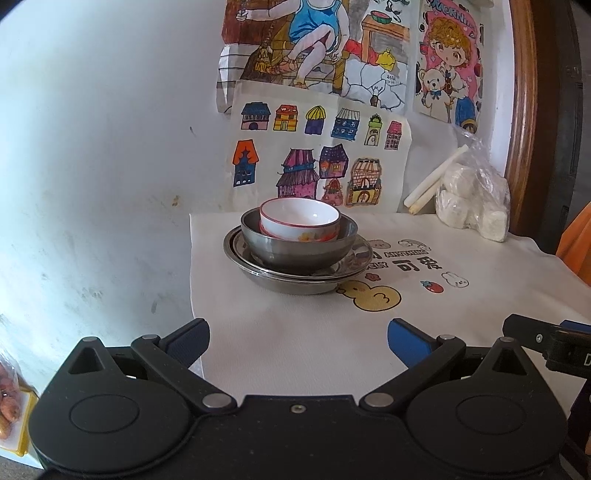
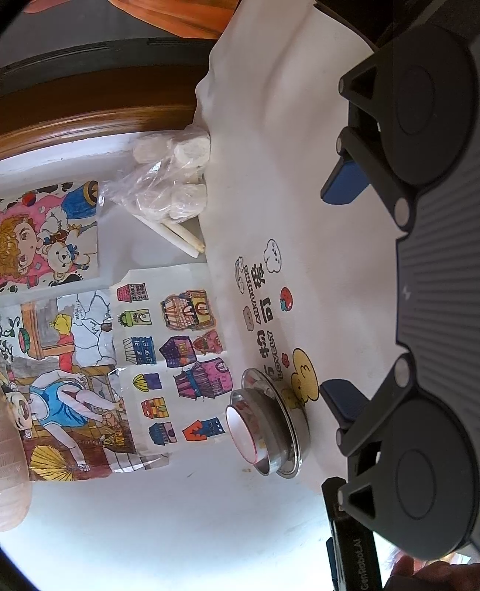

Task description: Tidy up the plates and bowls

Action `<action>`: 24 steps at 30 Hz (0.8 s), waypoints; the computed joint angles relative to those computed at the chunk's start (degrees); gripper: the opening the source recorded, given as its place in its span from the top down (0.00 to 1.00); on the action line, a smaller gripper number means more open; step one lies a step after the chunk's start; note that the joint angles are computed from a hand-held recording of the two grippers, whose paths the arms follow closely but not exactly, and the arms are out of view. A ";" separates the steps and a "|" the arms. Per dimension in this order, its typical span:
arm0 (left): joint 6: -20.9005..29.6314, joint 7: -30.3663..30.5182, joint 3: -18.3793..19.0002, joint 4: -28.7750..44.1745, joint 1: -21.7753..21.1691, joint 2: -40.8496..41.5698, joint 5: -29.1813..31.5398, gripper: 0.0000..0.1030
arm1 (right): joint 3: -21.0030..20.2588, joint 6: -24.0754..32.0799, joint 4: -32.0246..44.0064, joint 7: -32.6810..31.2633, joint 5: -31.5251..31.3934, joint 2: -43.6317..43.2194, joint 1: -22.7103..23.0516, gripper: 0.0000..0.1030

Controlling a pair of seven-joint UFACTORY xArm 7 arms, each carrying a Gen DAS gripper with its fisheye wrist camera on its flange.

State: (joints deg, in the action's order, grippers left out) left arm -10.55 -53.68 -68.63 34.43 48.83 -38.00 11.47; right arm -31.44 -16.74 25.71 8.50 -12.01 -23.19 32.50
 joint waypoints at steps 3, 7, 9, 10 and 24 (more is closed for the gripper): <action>-0.04 0.08 -0.15 0.07 0.10 0.14 0.00 0.01 | 0.20 0.07 0.06 0.11 0.02 0.17 -0.23 0.00; -0.03 0.12 -0.13 0.10 0.05 0.21 -0.05 0.01 | 0.23 0.08 0.15 0.22 -0.01 0.32 -0.24 0.00; 0.03 0.18 -0.20 0.23 0.17 0.33 -0.01 0.01 | 0.21 0.12 0.18 0.27 -0.07 0.36 -0.19 0.00; 0.09 0.20 -0.28 0.28 0.23 0.40 0.01 0.01 | 0.33 0.16 0.19 0.29 -0.03 0.35 -0.30 0.00; 0.38 0.00 -0.84 0.70 0.78 0.66 0.24 0.01 | 0.06 0.28 0.45 0.51 -0.24 0.82 -0.05 0.00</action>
